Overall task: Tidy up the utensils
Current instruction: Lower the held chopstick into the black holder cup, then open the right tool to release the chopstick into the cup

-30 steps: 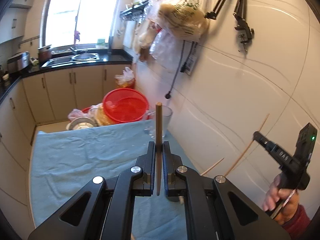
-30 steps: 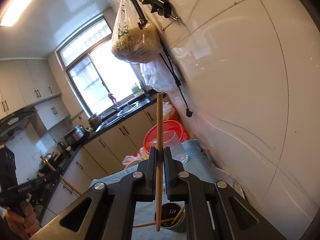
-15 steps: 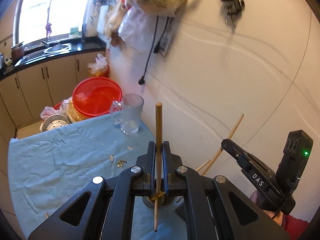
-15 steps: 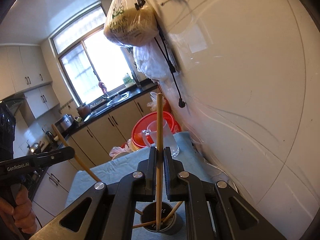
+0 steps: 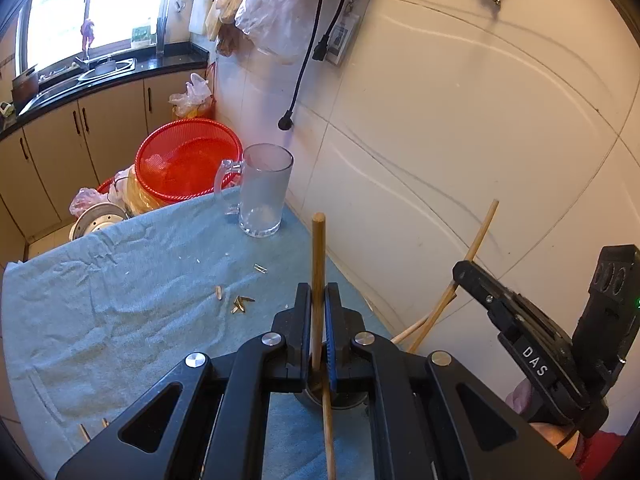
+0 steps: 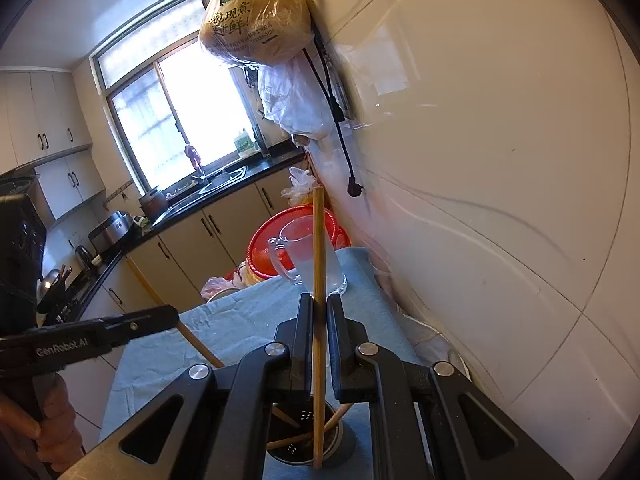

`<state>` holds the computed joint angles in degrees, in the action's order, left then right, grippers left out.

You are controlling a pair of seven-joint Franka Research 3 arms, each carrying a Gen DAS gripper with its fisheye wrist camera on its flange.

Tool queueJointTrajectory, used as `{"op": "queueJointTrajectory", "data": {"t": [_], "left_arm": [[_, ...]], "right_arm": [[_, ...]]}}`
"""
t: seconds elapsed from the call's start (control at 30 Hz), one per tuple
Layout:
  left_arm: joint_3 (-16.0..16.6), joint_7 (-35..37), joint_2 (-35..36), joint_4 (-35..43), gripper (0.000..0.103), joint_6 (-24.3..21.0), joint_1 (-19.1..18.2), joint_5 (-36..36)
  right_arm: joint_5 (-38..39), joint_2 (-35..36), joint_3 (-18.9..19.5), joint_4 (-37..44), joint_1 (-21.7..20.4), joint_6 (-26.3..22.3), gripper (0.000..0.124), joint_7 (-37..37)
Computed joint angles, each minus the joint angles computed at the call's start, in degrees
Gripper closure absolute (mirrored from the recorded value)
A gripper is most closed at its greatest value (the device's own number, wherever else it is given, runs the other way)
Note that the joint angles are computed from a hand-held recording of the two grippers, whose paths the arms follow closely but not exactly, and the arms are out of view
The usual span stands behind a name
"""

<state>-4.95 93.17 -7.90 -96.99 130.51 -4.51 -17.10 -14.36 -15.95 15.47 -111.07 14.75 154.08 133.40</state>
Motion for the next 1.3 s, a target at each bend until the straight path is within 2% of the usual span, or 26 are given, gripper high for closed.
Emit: {"op": "queueJointTrajectory", "data": {"t": [0.4, 0.83, 1.1, 1.2, 1.3], "left_arm": [[0.1, -0.6, 0.5, -0.4, 0.097, 0.2, 0.6, 0.5], [-0.2, -1.4, 0.3, -2.7, 0.096, -0.3, 0.7, 2.4], [-0.2, -2.9, 0.0, -3.0, 0.096, -0.7, 0.8, 3.3], [-0.2, -3.4, 0.0, -2.8, 0.095, -0.9, 0.7, 3.6], [-0.2, -3.6, -0.6, -3.2, 0.085, -0.4, 0.7, 3.7]], "right_arm": [[-2.7, 1.7, 0.4, 2.3, 0.0, 0.3, 0.117, 0.5], [2.5, 3.2, -2.3, 1.1, 3.4, -4.2, 0.116, -4.3], [3.9, 3.1, -2.7, 1.0, 3.6, -4.2, 0.115, -5.2], [3.6, 2.5, -2.4, 0.6, 3.3, -3.7, 0.1, -4.7], [3.6, 1.8, -2.3, 0.2, 2.9, -3.1, 0.097, -4.3]]}}
